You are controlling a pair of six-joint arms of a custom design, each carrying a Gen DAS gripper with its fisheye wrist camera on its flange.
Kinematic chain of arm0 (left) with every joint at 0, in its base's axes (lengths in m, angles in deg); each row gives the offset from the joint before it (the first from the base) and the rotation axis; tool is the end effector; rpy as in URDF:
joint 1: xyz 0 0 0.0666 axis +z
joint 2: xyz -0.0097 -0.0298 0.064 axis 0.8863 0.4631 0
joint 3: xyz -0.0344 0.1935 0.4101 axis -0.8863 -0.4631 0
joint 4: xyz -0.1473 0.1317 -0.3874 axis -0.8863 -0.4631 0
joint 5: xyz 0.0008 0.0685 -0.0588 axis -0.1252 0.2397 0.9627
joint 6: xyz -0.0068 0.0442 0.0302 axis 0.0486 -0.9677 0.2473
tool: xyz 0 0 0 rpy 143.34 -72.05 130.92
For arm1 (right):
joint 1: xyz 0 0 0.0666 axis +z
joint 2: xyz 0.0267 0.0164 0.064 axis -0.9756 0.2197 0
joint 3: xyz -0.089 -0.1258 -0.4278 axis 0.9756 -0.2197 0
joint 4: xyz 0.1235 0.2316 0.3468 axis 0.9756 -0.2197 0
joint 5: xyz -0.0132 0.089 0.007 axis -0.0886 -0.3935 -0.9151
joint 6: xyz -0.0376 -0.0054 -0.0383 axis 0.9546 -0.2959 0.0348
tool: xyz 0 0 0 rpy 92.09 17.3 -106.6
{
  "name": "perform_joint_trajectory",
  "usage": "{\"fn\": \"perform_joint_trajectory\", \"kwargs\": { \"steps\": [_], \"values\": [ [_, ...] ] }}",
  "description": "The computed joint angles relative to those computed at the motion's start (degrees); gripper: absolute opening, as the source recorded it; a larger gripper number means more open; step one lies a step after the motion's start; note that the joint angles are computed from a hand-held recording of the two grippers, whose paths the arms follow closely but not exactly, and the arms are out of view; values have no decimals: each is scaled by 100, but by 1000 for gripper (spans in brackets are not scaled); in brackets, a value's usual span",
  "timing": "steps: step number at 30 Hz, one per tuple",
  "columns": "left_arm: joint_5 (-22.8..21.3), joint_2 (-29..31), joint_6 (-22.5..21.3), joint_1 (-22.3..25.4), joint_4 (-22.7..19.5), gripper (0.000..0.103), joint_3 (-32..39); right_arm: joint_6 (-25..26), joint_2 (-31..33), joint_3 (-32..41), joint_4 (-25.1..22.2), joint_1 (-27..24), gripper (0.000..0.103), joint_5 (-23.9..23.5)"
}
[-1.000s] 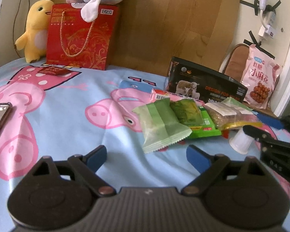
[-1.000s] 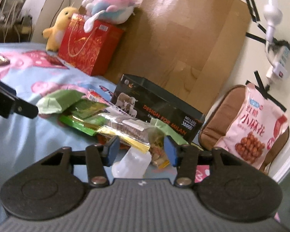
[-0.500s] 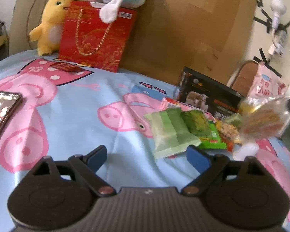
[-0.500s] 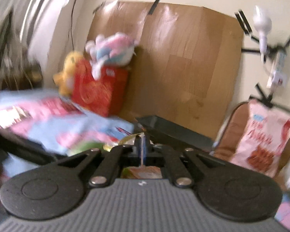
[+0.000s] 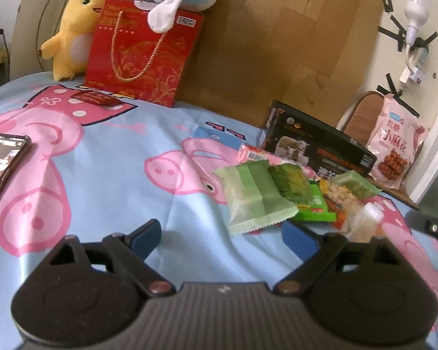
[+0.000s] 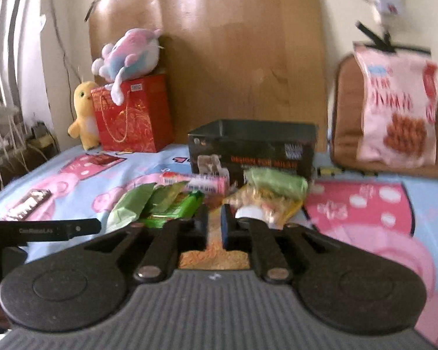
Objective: Organize snacks
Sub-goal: 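Close the right gripper on the wrapped round pastry and lift it, then carry the pastry over the black tin box and open the right gripper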
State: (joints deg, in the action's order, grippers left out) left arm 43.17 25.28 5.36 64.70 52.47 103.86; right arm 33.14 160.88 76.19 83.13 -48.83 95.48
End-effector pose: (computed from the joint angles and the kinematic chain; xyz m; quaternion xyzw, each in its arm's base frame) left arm 0.4607 0.0062 0.2643 -0.0123 0.8710 -0.1778 0.4577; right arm 0.4281 0.2244 0.3146 -0.0443 0.8418 0.1297 0.5222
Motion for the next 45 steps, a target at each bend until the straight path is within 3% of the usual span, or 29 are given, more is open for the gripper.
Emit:
{"fn": "perform_joint_trajectory", "kwargs": {
  "steps": [2, 4, 7, 12, 15, 16, 17, 19, 20, 23, 27, 30, 32, 35, 39, 42, 44, 45],
  "values": [
    [-12, -18, -103, -40, -22, 93, 5, -14, -72, -133, 56, 53, 30, 87],
    [6, -62, -253, -116, -51, 93, 10, -20, -117, -222, 38, 97, 32, 154],
    [376, -134, -397, -226, -120, 93, 75, -173, -223, -423, -8, 23, 36, -23],
    [701, -25, -755, -608, -458, 93, 464, -88, -281, -594, -191, -107, 65, -501],
    [675, 268, -1063, -910, -874, 89, 843, 127, -170, -492, -430, -43, 66, -568],
    [608, 361, -1139, -987, -1001, 78, 930, 193, -111, -431, -495, -15, 66, -558],
    [592, 469, -1194, -1045, -1246, 59, 1049, 261, -59, -411, -494, -8, 66, -559],
    [936, 644, -1086, -1051, -1544, 53, 1181, 419, 66, -316, -507, 29, 66, -433],
    [1031, 631, -1037, -1037, -1553, 42, 1151, 502, 113, -286, -483, 40, 65, -347],
    [1196, 430, -1170, -981, -1781, 35, 1022, 585, 153, -236, -496, 12, 65, -267],
    [1558, 193, -1367, -769, -2027, 36, 755, 596, 62, -380, -360, -60, 64, -387],
    [1495, 109, -1187, -691, -1808, 48, 625, 607, 35, -430, -314, -39, 65, -373],
    [1444, 75, -986, -637, -1613, 64, 621, 704, 56, -409, -341, -14, 65, -378],
    [1422, 88, -765, -598, -1466, 72, 657, 823, 77, -388, -360, 31, 66, -281],
    [1445, 188, -853, -636, -1655, 72, 790, 803, 73, -394, -369, 18, 67, -298],
    [1492, 313, -961, -716, -1858, 65, 913, 824, 74, -394, -371, 32, 67, -257],
    [1593, 427, -1084, -785, -2029, 40, 1007, 831, 79, -394, -365, 33, 66, -263],
    [1681, 510, -1161, -823, -2182, 40, 1084, 838, 79, -398, -351, 30, 63, -277]
  ]
}}
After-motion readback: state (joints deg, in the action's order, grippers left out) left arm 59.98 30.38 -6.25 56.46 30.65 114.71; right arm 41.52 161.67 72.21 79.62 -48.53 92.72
